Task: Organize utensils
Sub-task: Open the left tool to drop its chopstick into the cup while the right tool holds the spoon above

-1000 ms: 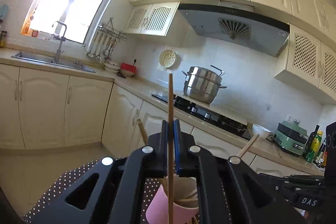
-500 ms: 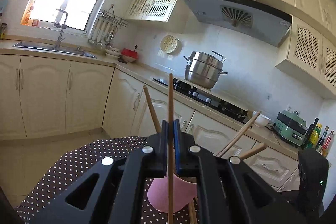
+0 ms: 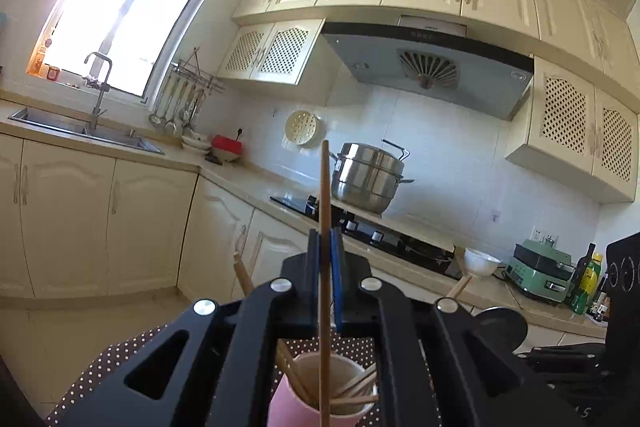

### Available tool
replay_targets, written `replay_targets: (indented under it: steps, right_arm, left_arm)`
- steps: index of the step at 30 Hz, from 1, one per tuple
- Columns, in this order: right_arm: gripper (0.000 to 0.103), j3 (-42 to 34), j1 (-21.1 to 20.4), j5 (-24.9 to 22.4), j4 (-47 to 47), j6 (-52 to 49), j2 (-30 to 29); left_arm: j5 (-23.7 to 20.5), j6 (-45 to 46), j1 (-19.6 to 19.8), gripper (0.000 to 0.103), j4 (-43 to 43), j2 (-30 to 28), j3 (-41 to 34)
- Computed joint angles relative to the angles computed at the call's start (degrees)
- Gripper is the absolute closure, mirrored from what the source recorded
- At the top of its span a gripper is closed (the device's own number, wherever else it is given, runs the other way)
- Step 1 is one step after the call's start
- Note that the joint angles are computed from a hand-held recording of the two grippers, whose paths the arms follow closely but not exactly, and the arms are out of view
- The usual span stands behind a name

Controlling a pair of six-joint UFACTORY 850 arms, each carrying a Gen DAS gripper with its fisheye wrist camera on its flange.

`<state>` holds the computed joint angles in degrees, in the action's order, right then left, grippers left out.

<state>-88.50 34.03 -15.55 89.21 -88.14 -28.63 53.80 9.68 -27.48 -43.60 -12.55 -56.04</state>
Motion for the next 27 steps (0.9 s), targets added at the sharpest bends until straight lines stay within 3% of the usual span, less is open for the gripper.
replay_targets:
  steps: [8,14,20,24,25,27]
  right_arm:
    - [0.101,-5.7,-0.7,-3.8,5.2,-1.9,-1.1]
    - [0.101,-11.1,-0.6,-5.4,-3.8,8.5,-4.7]
    - [0.101,-13.3,-1.0,-7.3,-10.7,17.7,-7.7]
    - [0.101,-12.9,-0.9,-7.1,-12.1,19.8,-8.3]
    - [0.101,-12.7,-0.9,-6.9,-12.1,19.9,-8.3]
    - [0.101,-12.1,-0.8,-6.5,-11.6,19.8,-8.2]
  left_arm:
    - [5.6,2.4,0.2,0.098,-0.5,-1.1,-2.7]
    - [8.3,2.3,0.5,0.098,-1.0,-3.7,-5.1]
    - [5.7,3.0,0.8,0.098,-1.9,-5.7,-6.1]
    - [-0.2,3.4,1.3,0.097,-2.4,-5.2,-5.7]
    - [-1.9,3.9,1.5,0.094,-2.5,-5.1,-5.8]
    - [-6.4,5.0,2.0,0.074,-3.0,-4.3,-5.6]
